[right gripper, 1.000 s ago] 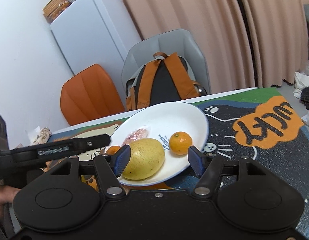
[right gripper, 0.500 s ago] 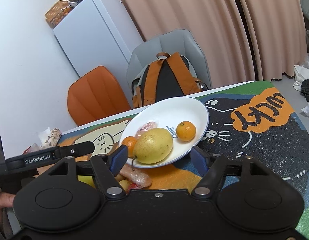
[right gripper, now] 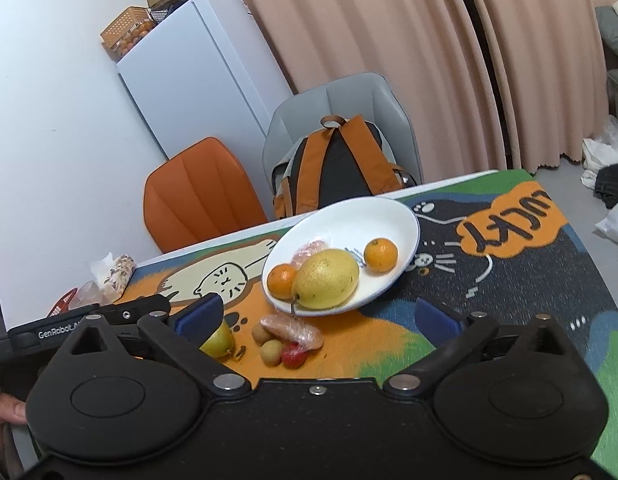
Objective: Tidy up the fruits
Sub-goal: 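Withdraw both tools from the plate back over the remaining fruit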
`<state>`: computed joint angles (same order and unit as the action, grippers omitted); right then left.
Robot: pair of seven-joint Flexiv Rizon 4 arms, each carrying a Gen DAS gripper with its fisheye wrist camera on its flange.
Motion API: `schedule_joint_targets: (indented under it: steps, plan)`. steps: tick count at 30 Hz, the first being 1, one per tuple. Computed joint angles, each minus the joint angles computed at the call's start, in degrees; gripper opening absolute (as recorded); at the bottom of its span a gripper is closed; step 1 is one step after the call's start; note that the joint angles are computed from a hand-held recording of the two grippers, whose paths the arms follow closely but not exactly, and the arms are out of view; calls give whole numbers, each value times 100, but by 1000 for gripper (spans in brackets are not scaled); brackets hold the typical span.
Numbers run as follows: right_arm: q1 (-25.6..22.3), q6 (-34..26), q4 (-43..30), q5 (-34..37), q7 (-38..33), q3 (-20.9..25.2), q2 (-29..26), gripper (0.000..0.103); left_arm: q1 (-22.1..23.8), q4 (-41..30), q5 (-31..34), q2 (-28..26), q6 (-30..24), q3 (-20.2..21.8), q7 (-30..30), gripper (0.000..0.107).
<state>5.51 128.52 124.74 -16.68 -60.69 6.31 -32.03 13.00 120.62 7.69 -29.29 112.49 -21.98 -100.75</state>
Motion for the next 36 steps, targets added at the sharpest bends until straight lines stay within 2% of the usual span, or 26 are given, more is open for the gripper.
schedule_joint_targets:
  steps: [8,14,28,34,36]
  plan:
    - [476,-18,475,698,-418,-189,415,103,288,487,245,318,167,-125,-263,99]
    - [626,33,638,952,-629,-138,569,103,455,764,498,535,337,-92,-562,99]
    - [666,317,973,918,-673,59,684,103,153,1276,638,1045,446,556,-869,99]
    - [686,299,965,824,-696,51,641,103,365,1347,835,1088,501,545,-1031,99]
    - [630,333,954,723,-705,66,587,103,307,1329,791,1056,516,641,-1048,99]
